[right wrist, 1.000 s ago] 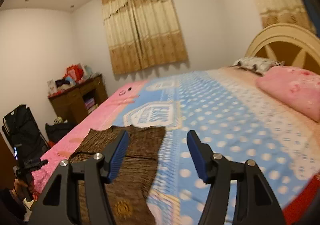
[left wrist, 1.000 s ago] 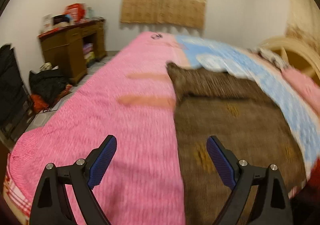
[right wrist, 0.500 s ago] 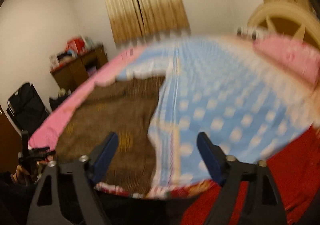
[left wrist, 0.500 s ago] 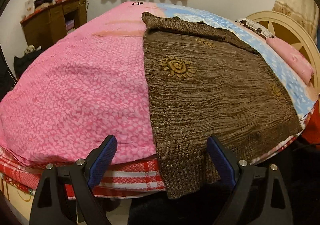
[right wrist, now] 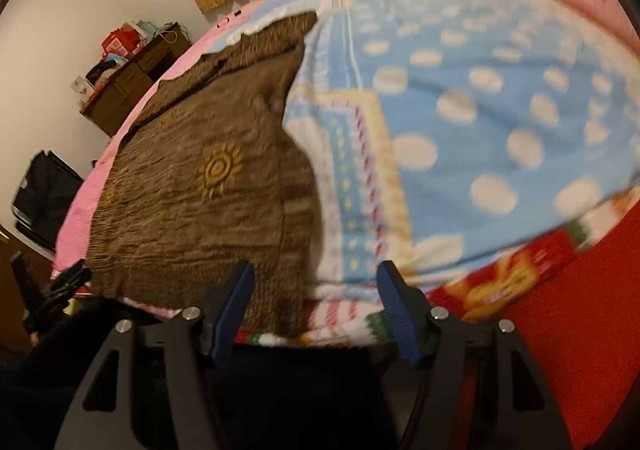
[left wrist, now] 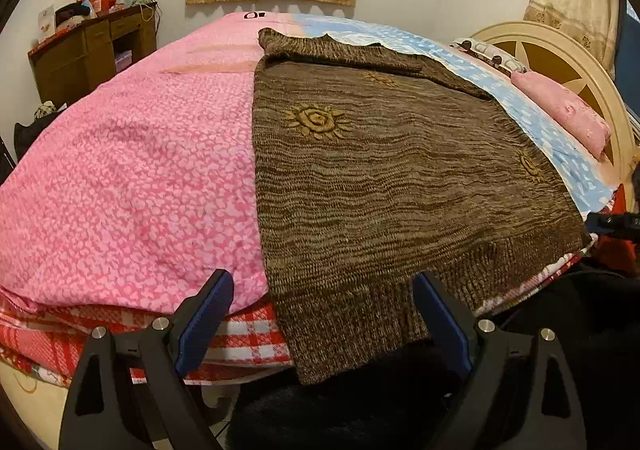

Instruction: Fold small clothes

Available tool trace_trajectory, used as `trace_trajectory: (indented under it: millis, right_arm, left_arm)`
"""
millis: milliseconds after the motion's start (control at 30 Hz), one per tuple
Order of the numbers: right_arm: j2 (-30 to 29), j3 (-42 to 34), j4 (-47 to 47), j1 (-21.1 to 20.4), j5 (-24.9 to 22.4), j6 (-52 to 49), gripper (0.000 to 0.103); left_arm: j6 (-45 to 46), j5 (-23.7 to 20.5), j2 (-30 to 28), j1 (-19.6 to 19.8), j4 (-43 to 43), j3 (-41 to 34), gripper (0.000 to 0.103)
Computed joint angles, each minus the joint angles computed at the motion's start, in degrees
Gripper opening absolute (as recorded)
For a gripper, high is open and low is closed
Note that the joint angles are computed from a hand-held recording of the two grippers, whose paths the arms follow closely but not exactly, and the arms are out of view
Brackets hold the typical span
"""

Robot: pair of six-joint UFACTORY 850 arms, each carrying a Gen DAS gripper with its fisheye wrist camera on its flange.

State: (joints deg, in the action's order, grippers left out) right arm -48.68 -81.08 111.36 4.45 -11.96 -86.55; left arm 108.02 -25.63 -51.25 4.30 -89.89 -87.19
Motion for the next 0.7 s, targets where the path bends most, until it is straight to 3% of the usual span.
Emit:
trace_trajectory:
  millis: [133,333,400,467,533,567,633,700]
  right_arm:
    - [-1.13,-1.08,-7.42,0.36,-0.85,5.64,0.062]
    - [-1.25,-0.38,-5.47,-0.49,-5.07,4.73,0.061]
    - [-1.4,-0.85,-9.16,-0.35,-5.28,7.38,0.043]
    - [-1.86,-1.39,-12.59,-0.25,-4.98,10.66,0.014]
    - [-2.19,-1.26,-13.04,-0.83,-8.45,11.33,0.011]
    - [-2.17,-1.06,-12.44,-0.98,-10.25,10.33,0.011]
    - [-1.83,-0.83,-10.66,-0.37,-10.34,6.93,0.011]
    - [-1.74,-0.94,-10.4,0.07,-9.45,6.19,0.011]
  left_arm:
    - [-2.73,-1.51,0.0,0.4,2.59,0.37,0.092]
    - [-4.15,-1.09,-0.24,-0.09,5.09,0.48,0.092]
    - [-6.78,-2.44,-0.49,0.21,7.36,-0.15,0.092]
    - [-10.08,-4.44,-0.95,0.74,9.14,-1.13,0.092]
    - [-13.04,-6.86,-1.22,1.43,10.82,-1.94,0.091]
    - [-13.73,-7.81,-1.28,1.66,11.17,-2.13,0.088]
    - [-15.21,-9.28,-1.43,2.15,11.51,-2.44,0.067]
    - [-16.94,-8.94,-1.72,2.27,12.51,-2.93,0.062]
